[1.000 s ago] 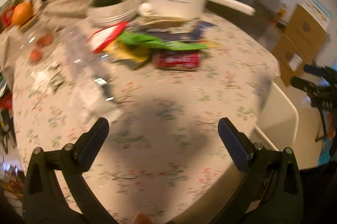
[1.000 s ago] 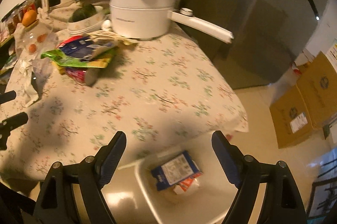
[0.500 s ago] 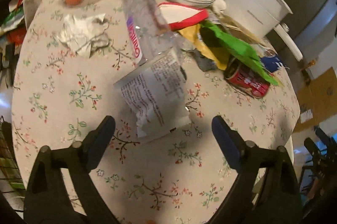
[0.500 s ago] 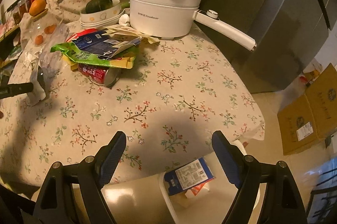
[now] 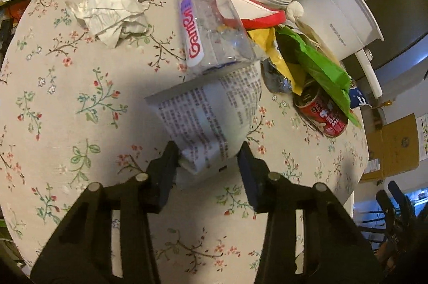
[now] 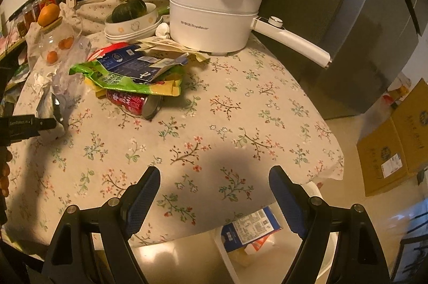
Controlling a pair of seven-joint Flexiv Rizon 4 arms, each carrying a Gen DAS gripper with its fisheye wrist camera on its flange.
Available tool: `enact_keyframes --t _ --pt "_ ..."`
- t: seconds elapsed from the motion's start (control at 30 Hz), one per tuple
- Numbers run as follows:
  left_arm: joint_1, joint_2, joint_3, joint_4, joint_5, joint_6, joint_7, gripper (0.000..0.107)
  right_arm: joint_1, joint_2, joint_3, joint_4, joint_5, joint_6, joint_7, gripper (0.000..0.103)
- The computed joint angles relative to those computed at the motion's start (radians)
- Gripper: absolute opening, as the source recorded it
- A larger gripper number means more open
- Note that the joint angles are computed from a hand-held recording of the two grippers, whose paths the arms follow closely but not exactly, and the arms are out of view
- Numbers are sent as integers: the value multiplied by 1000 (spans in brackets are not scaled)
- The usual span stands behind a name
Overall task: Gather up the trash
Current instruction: 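Grasp the torn blue carton from the pile with the right tool while the left tool holds the bag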
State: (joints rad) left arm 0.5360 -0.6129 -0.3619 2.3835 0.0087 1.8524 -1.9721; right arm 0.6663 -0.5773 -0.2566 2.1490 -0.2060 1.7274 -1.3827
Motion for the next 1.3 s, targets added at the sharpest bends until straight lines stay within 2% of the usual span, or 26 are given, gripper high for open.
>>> enact_keyframes --t 0.1,0.23,0.33,0.43,0.57,0.7,0.9,1.03,1.07,1.17,1.3 --pt "55 4 -41 24 34 17 6 46 -9 -3 22 -12 3 5 5 85" --pt "110 9 -83 47 77 36 3 46 -85 -11 121 -53 -10 -8 13 85" --pt "144 35 -102 79 113 62 -3 46 -225 -43 283 -141 -26 -75 35 85" --pt "131 74 -78 96 141 87 -2 46 -334 -90 417 -227 -28 -111 45 84" --pt "114 118 -44 104 171 106 1 46 -350 -148 452 -308 -41 -123 52 82" --pt "146 127 -64 103 208 124 -15 46 -383 -215 510 -395 -37 -145 55 76" --pt "152 128 -64 85 232 131 -32 46 -384 -295 539 -497 -34 -152 57 56" --pt "122 126 -42 71 224 123 -29 46 -360 -332 522 -552 -22 -169 83 36" --pt "111 127 -33 71 221 126 -26 46 -365 -338 528 -559 -21 -169 81 28" --pt "47 139 20 62 196 119 -8 46 -362 -348 527 -565 -24 -155 70 10" --pt "-2 148 59 58 178 123 10 46 -375 -330 535 -523 -28 -73 50 7"
